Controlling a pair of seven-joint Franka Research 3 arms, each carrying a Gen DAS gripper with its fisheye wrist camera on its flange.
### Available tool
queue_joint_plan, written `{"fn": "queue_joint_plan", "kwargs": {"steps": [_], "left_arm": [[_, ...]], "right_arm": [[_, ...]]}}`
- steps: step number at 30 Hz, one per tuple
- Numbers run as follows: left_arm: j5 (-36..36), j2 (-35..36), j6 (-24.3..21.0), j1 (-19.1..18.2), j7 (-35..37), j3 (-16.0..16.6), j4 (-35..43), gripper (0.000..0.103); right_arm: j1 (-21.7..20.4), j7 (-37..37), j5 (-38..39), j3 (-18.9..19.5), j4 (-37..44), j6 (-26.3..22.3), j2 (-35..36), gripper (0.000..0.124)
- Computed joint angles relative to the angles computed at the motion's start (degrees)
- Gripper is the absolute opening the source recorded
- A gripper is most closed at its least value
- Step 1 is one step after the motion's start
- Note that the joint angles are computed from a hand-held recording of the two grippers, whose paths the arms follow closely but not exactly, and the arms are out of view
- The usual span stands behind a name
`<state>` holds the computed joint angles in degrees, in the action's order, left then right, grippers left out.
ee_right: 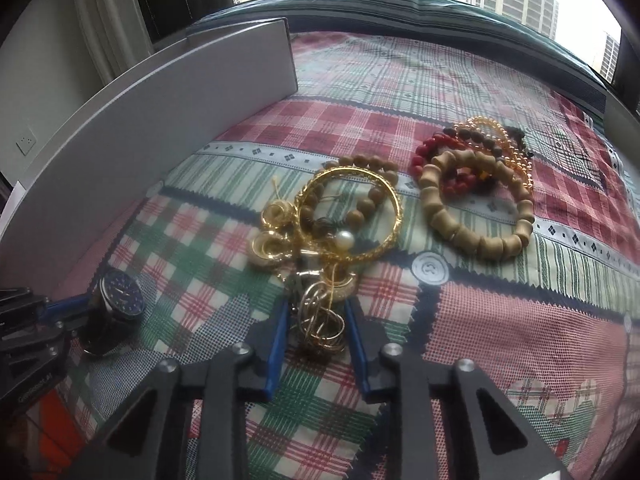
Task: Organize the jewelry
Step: 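Grasp the gold earring chain with the right tool while the left tool holds the watch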
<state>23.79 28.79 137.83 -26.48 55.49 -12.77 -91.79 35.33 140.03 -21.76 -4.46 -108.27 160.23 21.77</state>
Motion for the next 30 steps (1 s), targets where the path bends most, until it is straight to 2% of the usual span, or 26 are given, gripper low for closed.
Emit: {"fn": "queue_joint_plan", "kwargs": {"steps": [2,5,8,10,12,13,14,17,18,20,23,26,28,29,30], "left_arm": [[-0.2,-0.1,0.1,0.1,0.2,-0.2,-0.2,0.01],[0.0,-0.2,0.2,-0.1,0.4,-0.2,-0.4,0.01],[0.1,-0.4,0.2,-0.2,0.5,-0.2,-0.6,0.011],[-0.2,0.1,-0.1,-0.2,0.9,-0.3,-0.1,0.011],[-0.9,0.2,-0.3,0.0,1.2,-0.6,0.0,0.018],[-1.6,0.1,-0.3,0.4,1.8,-0.9,-0.1,0.019],[-2.2,-0.2,-0.1,0.7,2.2,-1.1,-0.5,0.025],[-3.2,-1.9,1.6,1.4,2.5,-1.4,-3.0,0.05],[-3.1,-2.5,2.1,1.4,2.4,-1.3,-3.8,0.055],[-2.5,-3.3,2.3,1.3,1.9,-0.9,-4.6,0.056],[-1.8,-2.8,1.7,1.1,1.1,-0.4,-3.9,0.056],[-0.9,-0.8,0.0,0.7,0.4,0.1,-1.3,0.055],[-2.2,0.3,-0.3,1.4,1.5,-0.6,-0.3,0.043],[-2.7,0.2,0.3,1.7,1.9,-0.8,-0.6,0.032],[-2.8,0.0,0.5,1.8,2.4,-0.9,-0.9,0.015]], "right_arm": [[-1.0,-0.4,2.2,1.3,-3.7,2.8,-2.7,0.024],[-2.8,-3.0,7.0,4.3,-9.2,4.4,-7.3,0.024],[-3.5,-2.8,10.1,6.0,-14.8,4.9,-11.6,0.024],[-3.4,-0.6,8.9,6.1,-17.3,3.8,-13.5,0.025],[-3.4,2.7,5.6,6.2,-18.4,2.8,-14.5,0.029],[-3.6,4.1,4.5,6.4,-19.0,2.5,-15.1,0.043],[-3.9,5.5,3.4,6.7,-20.0,3.1,-15.8,0.051],[-5.1,7.2,1.0,7.9,-21.5,3.9,-17.4,0.051],[-5.3,8.3,-0.8,8.2,-21.6,3.3,-17.8,0.051],[-5.8,8.9,-3.3,9.2,-21.5,2.4,-18.3,0.051],[-6.4,8.5,-4.8,9.9,-20.0,2.1,-17.0,0.051],[-6.1,8.2,-6.6,9.2,-17.0,2.9,-13.8,0.051],[-5.5,5.9,-5.7,8.7,-14.1,1.1,-11.1,0.051],[-5.6,3.6,-3.8,8.9,-13.2,0.6,-10.0,0.05],[-5.6,1.7,-1.7,9.1,-12.7,-0.5,-9.5,0.043]]}}
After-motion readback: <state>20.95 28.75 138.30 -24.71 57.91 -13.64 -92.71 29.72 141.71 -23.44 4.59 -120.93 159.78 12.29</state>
